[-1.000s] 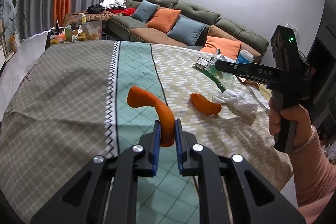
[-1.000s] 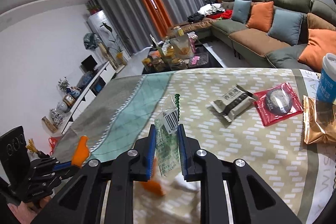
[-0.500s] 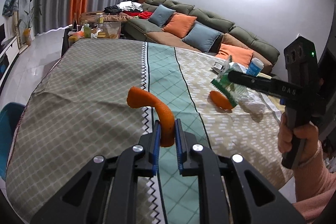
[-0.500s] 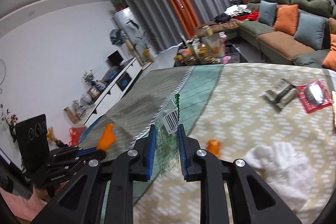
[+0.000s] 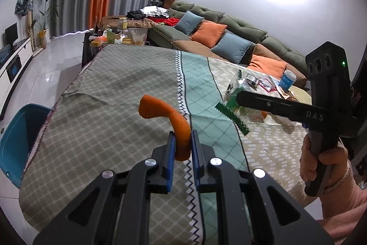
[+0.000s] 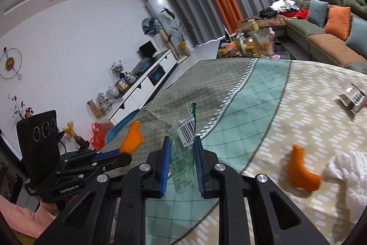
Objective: Collect trash
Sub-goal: 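Lift the orange foam piece and clear bag and carry them toward the teal bin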
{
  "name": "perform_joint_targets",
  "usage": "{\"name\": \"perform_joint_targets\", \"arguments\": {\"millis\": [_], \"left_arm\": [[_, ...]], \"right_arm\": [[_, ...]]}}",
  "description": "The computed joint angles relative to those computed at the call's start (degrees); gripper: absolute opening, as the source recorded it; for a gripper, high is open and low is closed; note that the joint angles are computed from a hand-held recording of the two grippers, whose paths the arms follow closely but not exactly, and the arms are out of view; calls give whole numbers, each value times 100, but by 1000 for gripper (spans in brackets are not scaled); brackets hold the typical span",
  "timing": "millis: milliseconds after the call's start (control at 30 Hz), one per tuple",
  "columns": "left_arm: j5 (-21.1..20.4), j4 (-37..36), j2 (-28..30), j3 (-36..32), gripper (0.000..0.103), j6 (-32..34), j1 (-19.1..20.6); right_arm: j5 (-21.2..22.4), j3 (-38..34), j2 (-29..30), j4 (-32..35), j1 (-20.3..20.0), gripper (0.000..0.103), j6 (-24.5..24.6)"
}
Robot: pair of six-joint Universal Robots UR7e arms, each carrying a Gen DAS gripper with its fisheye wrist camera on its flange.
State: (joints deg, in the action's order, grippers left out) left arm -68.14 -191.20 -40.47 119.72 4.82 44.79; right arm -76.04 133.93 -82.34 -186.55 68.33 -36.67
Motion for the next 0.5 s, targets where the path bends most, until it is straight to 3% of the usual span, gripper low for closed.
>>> {"name": "perform_joint_targets", "arguments": {"millis": [500], "left_arm": [[334,-244,-394,303,14,-119,144]], "right_arm": [[-154,-263,591,89,444,20,-52]]}}
